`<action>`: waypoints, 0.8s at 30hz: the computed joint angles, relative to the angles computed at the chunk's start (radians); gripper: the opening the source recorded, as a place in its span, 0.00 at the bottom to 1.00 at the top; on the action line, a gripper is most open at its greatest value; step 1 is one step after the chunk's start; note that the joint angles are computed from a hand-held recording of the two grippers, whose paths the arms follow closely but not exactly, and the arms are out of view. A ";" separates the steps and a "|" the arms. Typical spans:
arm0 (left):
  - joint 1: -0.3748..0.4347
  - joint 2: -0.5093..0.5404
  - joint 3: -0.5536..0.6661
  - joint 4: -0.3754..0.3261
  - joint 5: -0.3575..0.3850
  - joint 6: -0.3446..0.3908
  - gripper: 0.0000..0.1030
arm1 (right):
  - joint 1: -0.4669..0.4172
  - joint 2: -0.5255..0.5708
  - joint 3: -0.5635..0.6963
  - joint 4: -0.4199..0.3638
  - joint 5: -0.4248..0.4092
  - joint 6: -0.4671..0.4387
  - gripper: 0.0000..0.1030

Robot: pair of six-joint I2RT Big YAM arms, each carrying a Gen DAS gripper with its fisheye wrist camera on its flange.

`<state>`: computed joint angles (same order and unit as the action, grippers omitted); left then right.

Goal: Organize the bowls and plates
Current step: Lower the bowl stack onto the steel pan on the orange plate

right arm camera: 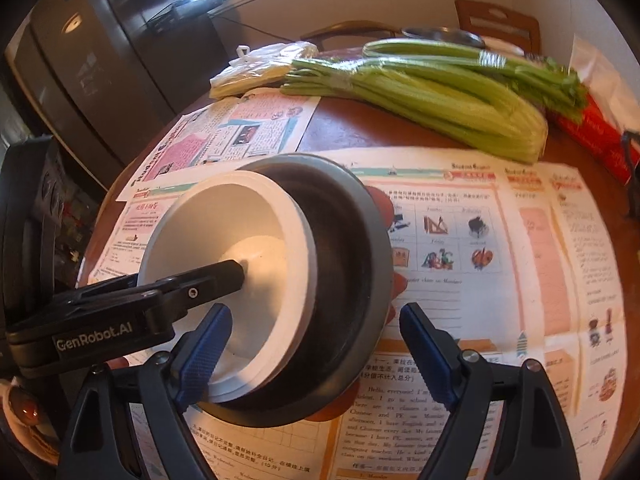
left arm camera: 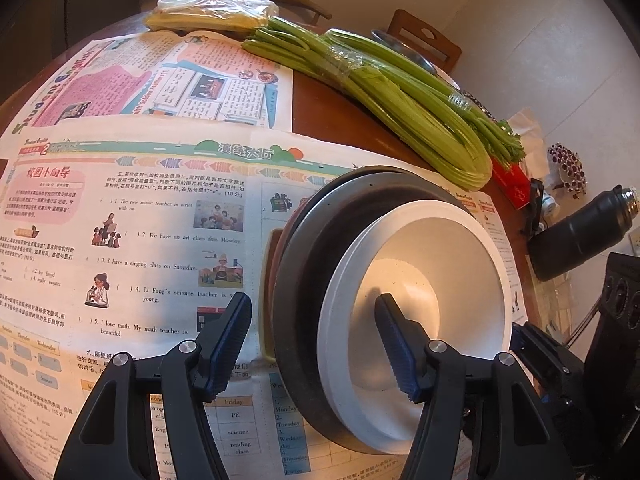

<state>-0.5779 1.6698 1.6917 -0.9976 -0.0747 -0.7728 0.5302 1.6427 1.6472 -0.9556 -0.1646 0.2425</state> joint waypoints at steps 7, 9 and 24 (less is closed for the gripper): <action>0.004 0.011 0.011 -0.002 0.017 0.007 0.64 | 0.009 0.009 0.005 0.007 -0.017 -0.005 0.85; 0.009 0.012 0.012 -0.002 0.028 0.007 0.64 | 0.017 0.010 0.008 0.004 -0.017 -0.014 0.85; 0.023 -0.004 -0.004 -0.007 0.014 0.005 0.64 | 0.044 0.046 0.060 -0.015 0.016 -0.043 0.87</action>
<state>-0.5546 1.6662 1.6874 -1.0051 -0.0605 -0.7674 0.5747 1.6884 1.7068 -0.9703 -0.1489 0.1991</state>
